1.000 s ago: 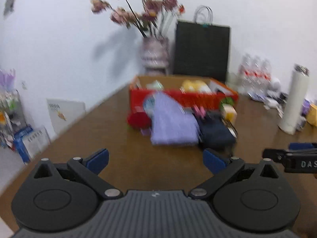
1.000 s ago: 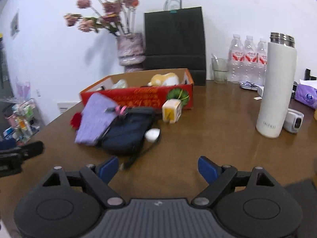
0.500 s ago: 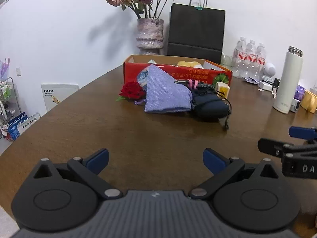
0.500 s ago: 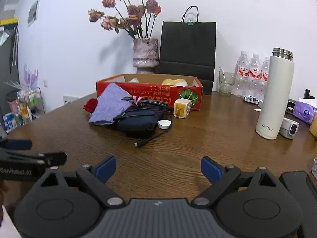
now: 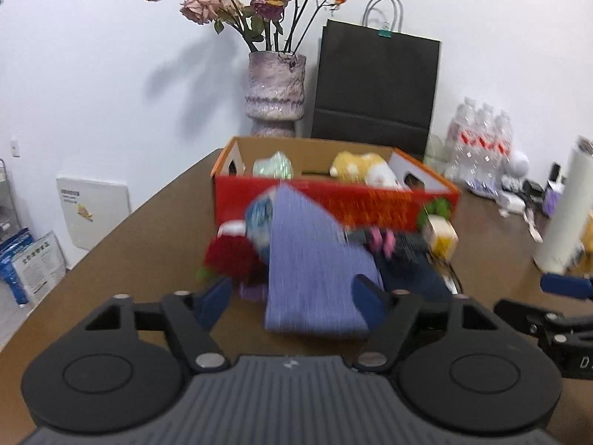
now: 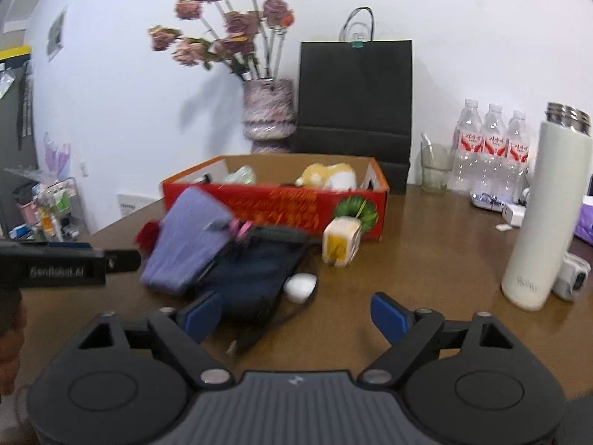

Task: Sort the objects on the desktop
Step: 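Grasp the small white cube with the right tool while the left tool grasps the lavender pouch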

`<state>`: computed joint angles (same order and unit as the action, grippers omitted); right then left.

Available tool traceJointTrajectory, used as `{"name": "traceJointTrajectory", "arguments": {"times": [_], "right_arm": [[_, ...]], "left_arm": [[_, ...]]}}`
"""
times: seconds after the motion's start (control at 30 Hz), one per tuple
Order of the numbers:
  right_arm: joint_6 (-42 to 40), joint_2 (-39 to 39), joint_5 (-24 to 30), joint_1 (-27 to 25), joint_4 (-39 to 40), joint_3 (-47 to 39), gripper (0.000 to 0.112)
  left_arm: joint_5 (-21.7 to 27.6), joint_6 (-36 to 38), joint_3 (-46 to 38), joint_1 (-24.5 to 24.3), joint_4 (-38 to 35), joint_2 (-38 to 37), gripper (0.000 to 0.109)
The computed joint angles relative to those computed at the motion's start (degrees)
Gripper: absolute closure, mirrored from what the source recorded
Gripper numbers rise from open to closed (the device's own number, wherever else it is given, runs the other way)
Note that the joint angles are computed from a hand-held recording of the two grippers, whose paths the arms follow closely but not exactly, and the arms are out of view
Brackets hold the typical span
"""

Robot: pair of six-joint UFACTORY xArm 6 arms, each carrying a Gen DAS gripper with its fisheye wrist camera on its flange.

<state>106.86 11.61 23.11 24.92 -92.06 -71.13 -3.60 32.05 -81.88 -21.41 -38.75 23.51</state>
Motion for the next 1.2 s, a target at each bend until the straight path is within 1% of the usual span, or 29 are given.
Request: {"name": "traceJointTrajectory", "arguments": {"times": [0.03, 0.07, 0.1, 0.13, 0.17, 0.23, 0.27, 0.3, 0.33, 0.37, 0.4, 0.43, 0.5, 0.57, 0.6, 0.67, 0.77, 0.83, 0.9, 1.0, 1.1, 1.2], "right_arm": [[-1.46, 1.30, -0.15, -0.79, 1.53, -1.92, 0.032], [-2.41, 2.72, -0.55, -1.71, 2.76, -3.97, 0.034], [-3.41, 4.37, -1.15, -2.75, 4.12, -6.27, 0.037], [-4.50, 6.11, -1.81, -3.74, 5.61, -8.57, 0.039], [-5.88, 7.83, -2.54, -4.66, 7.31, -10.75, 0.039], [-9.84, 11.54, -3.90, -6.35, 11.51, -15.26, 0.044], [-12.47, 13.67, -4.44, -7.12, 14.30, -17.79, 0.045], [-15.31, 15.70, -4.76, -7.75, 17.49, -20.17, 0.047], [-17.99, 17.73, -5.00, -8.32, 20.71, -22.54, 0.047], [-20.85, 19.96, -5.02, -8.80, 24.11, -25.13, 0.048], [-23.97, 22.09, -4.47, -9.06, 27.82, -27.59, 0.052], [-27.87, 24.35, -3.05, -9.09, 32.49, -30.31, 0.056], [-33.22, 28.12, 0.35, -8.86, 39.33, -35.13, 0.060], [-37.03, 30.24, 1.18, -9.04, 45.81, -37.36, 0.075], [-37.10, 30.34, 0.49, -9.23, 47.22, -37.09, 0.079], [-35.60, 29.42, 1.26, -8.85, 45.48, -36.04, 0.082], [-29.73, 25.16, 0.85, -8.35, 39.70, -31.10, 0.082], [-23.73, 21.31, 1.37, -7.76, 33.15, -27.13, 0.082], [-19.56, 17.30, 2.42, -6.93, 28.23, -23.21, 0.082], [-15.52, 10.97, 1.64, -5.83, 23.81, -16.54, 0.082], [-13.18, 5.52, 1.06, -4.08, 20.85, -10.40, 0.082], [-12.52, 1.70, 0.15, -2.18, 20.50, -5.13, 0.082]], "left_arm": [[2.44, -4.93, -3.84, 1.09, 4.96, 2.43, 0.048], [5.69, -7.49, -8.78, 1.99, 7.53, 5.35, 0.053], [8.70, -12.12, -13.22, 2.87, 12.06, 8.05, 0.061], [11.89, -16.21, -18.16, 3.59, 15.69, 11.02, 0.062], [14.42, -18.92, -22.64, 4.09, 17.84, 13.78, 0.062], [18.51, -23.28, -30.60, 4.69, 21.57, 18.77, 0.063], [19.93, -25.11, -33.98, 4.91, 23.39, 20.92, 0.064], [21.06, -24.54, -36.70, 4.95, 22.97, 22.59, 0.069], [22.78, -22.75, -39.48, 4.97, 21.33, 24.20, 0.076], [23.44, -23.37, -40.77, 5.00, 21.92, 24.99, 0.078], [23.29, -24.28, -40.78, 4.99, 22.69, 25.02, 0.083], [23.48, -24.01, -40.45, 4.99, 22.48, 24.67, 0.091], [24.27, -22.11, -39.80, 4.94, 20.05, 23.55, 0.098], [22.52, -18.04, -34.91, 4.60, 15.55, 19.94, 0.100], [21.51, -16.60, -32.56, 4.36, 14.34, 18.18, 0.100], [19.76, -13.13, -27.16, 3.85, 10.47, 13.95, 0.102], [17.73, -1.25, -19.51, 2.73, -3.12, 6.73, 0.102], [16.72, 6.69, -14.84, 1.97, -11.52, 1.77, 0.102], [15.50, 13.51, -11.37, 1.16, -18.44, -2.27, 0.102], [13.79, 21.68, -5.74, 0.09, -26.94, -8.33, 0.102], [12.56, 23.57, -0.36, -0.71, -29.99, -13.06, 0.102], [12.64, 19.55, 5.33, -1.06, -27.57, -16.84, 0.102]]}}
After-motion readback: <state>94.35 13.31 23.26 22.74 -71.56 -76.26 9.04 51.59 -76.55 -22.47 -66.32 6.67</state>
